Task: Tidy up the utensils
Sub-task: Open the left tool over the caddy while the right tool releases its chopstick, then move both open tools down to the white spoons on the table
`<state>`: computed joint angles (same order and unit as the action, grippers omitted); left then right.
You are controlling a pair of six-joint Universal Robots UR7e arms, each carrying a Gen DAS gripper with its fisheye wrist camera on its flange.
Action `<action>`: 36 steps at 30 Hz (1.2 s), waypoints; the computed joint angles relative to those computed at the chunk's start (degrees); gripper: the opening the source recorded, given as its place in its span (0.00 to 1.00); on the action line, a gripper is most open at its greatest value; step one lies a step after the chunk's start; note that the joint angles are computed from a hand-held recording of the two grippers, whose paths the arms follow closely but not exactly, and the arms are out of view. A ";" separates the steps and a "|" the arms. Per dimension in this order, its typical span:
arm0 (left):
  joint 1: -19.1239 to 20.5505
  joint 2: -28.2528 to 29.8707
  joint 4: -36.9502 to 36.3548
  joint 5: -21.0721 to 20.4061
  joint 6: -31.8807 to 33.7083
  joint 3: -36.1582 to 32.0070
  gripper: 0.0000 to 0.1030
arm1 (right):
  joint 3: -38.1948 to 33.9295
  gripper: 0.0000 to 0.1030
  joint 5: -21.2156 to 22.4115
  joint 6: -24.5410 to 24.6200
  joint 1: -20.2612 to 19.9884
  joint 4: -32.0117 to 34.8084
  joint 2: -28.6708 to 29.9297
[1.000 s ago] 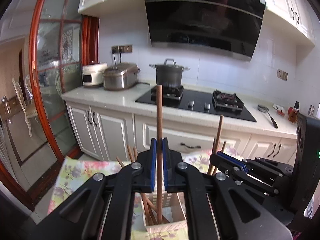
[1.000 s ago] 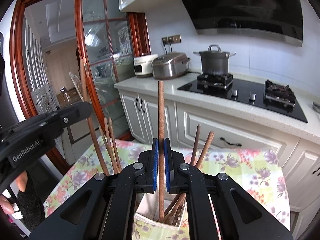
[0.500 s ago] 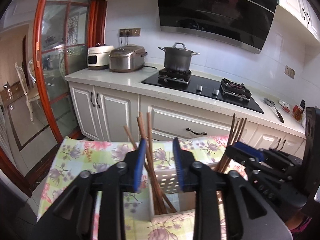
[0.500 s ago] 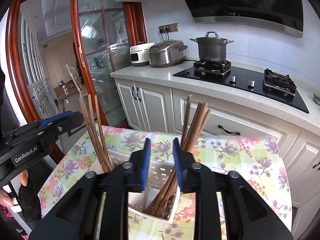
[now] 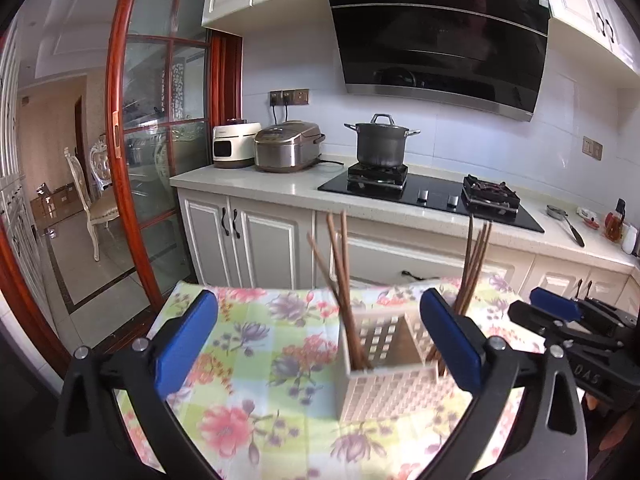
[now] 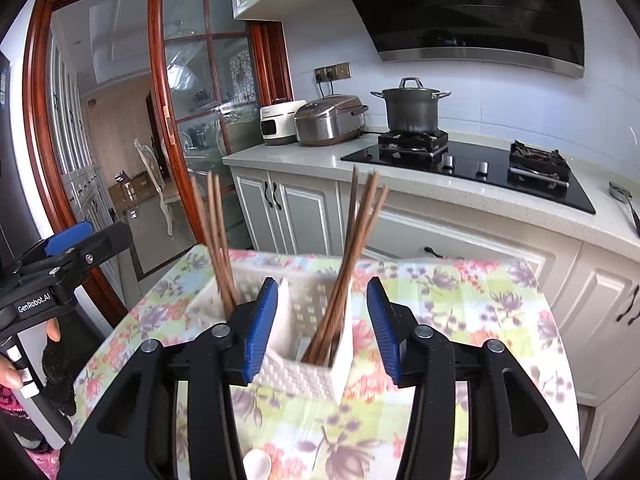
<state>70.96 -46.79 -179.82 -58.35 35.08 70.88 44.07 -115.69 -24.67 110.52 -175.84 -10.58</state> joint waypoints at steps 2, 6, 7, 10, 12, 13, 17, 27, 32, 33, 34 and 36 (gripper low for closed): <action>0.27 -1.42 -2.71 0.31 0.20 3.42 0.95 | 4.18 0.53 -0.55 0.15 -0.11 -3.00 -1.28; 1.32 -4.46 -6.72 0.20 -1.58 10.71 0.95 | 10.13 0.57 -0.75 2.29 -0.65 -5.70 -3.07; 1.57 -4.94 -7.30 0.22 -1.92 12.05 0.95 | 11.32 0.57 -0.55 3.12 -0.83 -6.07 -3.40; 2.26 -5.91 -10.14 0.56 -1.83 15.60 0.95 | 14.43 0.58 -0.02 5.13 -1.33 -7.07 -4.14; 2.50 -6.21 -12.13 0.90 -1.21 17.29 0.95 | 15.69 0.58 -0.22 5.70 -1.54 -7.75 -4.09; 2.61 -6.31 -13.36 1.08 -0.92 18.12 0.95 | 16.29 0.59 -0.37 6.11 -1.65 -7.97 -4.01; 2.86 -6.32 -16.61 1.57 0.37 20.75 0.95 | 17.87 0.59 -0.69 7.21 -1.99 -8.03 -3.49; 4.42 -5.33 -15.34 2.94 0.19 23.73 0.95 | 18.22 0.59 -0.91 10.91 -3.15 -3.06 -1.33; 5.56 -5.31 -14.80 3.26 -0.30 24.52 0.95 | 17.64 0.58 0.28 12.03 -3.23 -0.25 -0.67; 5.78 -5.31 -14.83 3.15 -0.35 24.64 0.95 | 17.38 0.57 0.51 12.13 -3.20 0.34 -0.46; 5.94 -5.34 -14.77 3.04 -0.44 24.81 0.95 | 17.26 0.57 0.62 12.19 -3.14 0.68 -0.30; 6.23 -5.49 -14.65 2.75 -0.49 25.33 0.95 | 16.57 0.54 0.50 12.40 -3.02 1.73 0.27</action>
